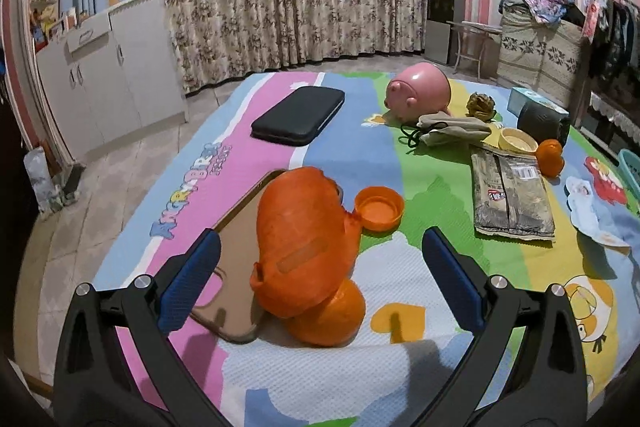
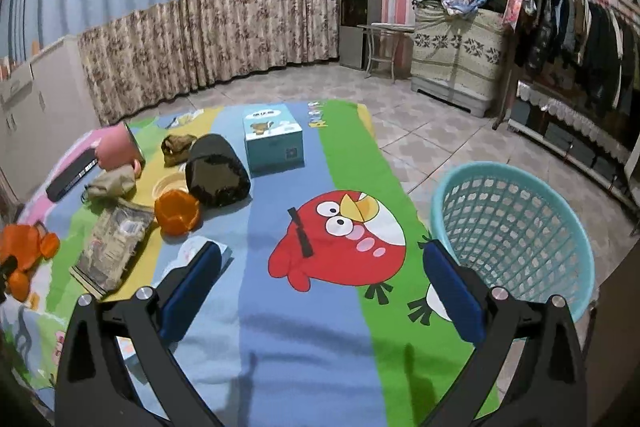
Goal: Collect trash
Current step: 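Grasp the orange bag with the left gripper, then grasp the white paper packet with the right gripper while the left gripper holds the orange bag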
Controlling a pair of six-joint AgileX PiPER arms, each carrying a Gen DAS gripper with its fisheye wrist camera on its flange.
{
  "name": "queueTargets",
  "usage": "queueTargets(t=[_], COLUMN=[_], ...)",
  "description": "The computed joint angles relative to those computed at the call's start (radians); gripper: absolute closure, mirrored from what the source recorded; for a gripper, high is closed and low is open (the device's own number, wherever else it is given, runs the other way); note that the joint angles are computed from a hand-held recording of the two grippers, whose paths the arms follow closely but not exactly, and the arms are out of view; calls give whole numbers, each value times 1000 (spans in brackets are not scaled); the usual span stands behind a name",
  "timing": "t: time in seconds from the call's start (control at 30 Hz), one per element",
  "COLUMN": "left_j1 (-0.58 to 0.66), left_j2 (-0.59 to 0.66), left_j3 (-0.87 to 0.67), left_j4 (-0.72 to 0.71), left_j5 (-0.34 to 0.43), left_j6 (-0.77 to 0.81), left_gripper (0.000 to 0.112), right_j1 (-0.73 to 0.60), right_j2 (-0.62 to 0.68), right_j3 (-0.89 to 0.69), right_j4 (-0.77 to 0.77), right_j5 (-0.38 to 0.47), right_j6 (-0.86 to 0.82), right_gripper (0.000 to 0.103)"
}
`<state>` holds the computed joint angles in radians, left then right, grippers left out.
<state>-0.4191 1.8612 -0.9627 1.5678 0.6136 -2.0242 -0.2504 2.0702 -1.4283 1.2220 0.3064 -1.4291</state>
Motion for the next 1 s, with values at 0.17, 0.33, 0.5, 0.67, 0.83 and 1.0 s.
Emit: queueTargets(t=[0.17, 0.33, 0.5, 0.67, 0.83, 1.0], left_j1=[46, 104, 103, 100, 82, 76], left_j2=[5, -2, -21, -71, -111, -128], left_j3=[-20, -31, -22, -3, -11, -16], left_j4=[-31, -91, -95, -67, -50, -22], left_j5=[-63, -166, -176, -175, -152, -157], left_j6=[37, 114, 134, 123, 128, 108], left_gripper=[25, 63, 92, 97, 98, 98], right_j1=[3, 33, 58, 59, 71, 138], right_j2=[0, -19, -27, -21, -23, -38], right_j3=[-8, 27, 41, 35, 35, 74], right_j4=[-60, -52, -102, -155, -204, -248], right_j5=[57, 56, 54, 62, 87, 79], right_j6=[76, 36, 59, 111, 161, 204], right_gripper=[4, 4, 4, 4, 4, 4])
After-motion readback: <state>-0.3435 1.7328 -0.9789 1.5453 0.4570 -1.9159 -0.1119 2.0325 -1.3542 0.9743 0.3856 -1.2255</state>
